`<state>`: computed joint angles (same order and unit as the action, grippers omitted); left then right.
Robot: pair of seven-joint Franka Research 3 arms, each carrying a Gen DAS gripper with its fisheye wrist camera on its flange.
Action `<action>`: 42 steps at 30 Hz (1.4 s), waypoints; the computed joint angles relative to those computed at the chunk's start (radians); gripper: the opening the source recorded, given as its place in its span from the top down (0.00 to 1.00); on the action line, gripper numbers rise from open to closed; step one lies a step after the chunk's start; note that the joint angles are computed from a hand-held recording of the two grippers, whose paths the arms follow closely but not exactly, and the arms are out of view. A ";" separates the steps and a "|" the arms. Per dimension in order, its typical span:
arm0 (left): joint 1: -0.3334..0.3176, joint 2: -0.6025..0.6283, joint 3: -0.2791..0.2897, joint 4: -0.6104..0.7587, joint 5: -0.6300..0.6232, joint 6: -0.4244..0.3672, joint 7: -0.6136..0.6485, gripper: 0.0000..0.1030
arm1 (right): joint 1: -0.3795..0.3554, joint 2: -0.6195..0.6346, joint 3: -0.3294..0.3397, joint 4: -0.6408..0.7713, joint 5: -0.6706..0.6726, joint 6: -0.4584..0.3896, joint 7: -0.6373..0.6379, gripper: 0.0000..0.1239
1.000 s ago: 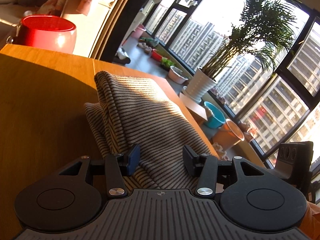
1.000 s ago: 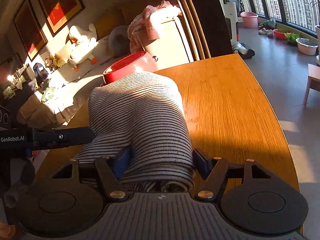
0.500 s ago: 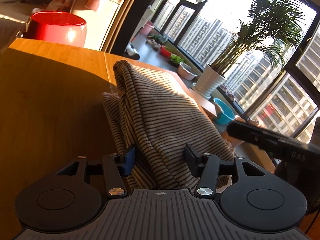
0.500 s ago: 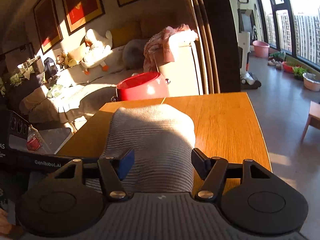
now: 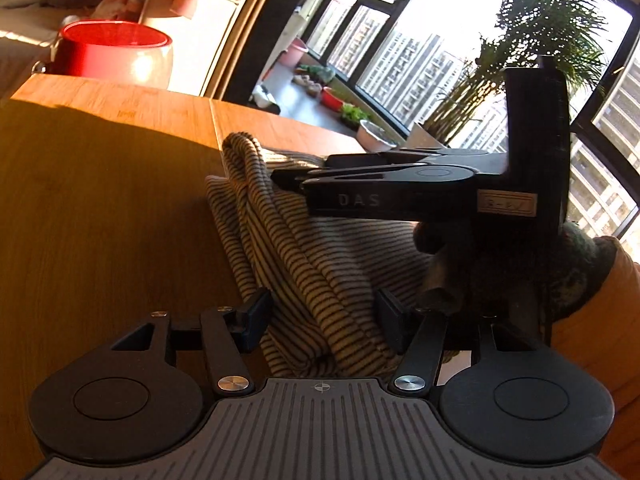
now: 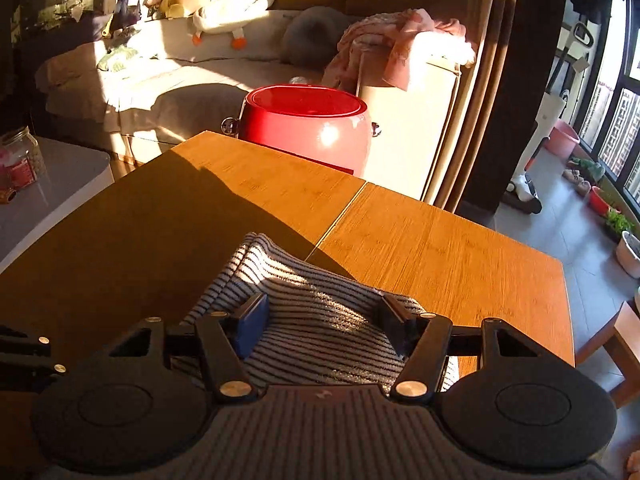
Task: Fold clothes
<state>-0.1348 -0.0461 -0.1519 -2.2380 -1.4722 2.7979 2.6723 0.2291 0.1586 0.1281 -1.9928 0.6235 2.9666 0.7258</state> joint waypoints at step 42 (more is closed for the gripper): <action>0.124 0.243 -0.030 0.258 -0.145 0.086 0.111 0.30 | -0.047 0.092 -0.022 0.108 0.974 -0.139 -0.526 0.40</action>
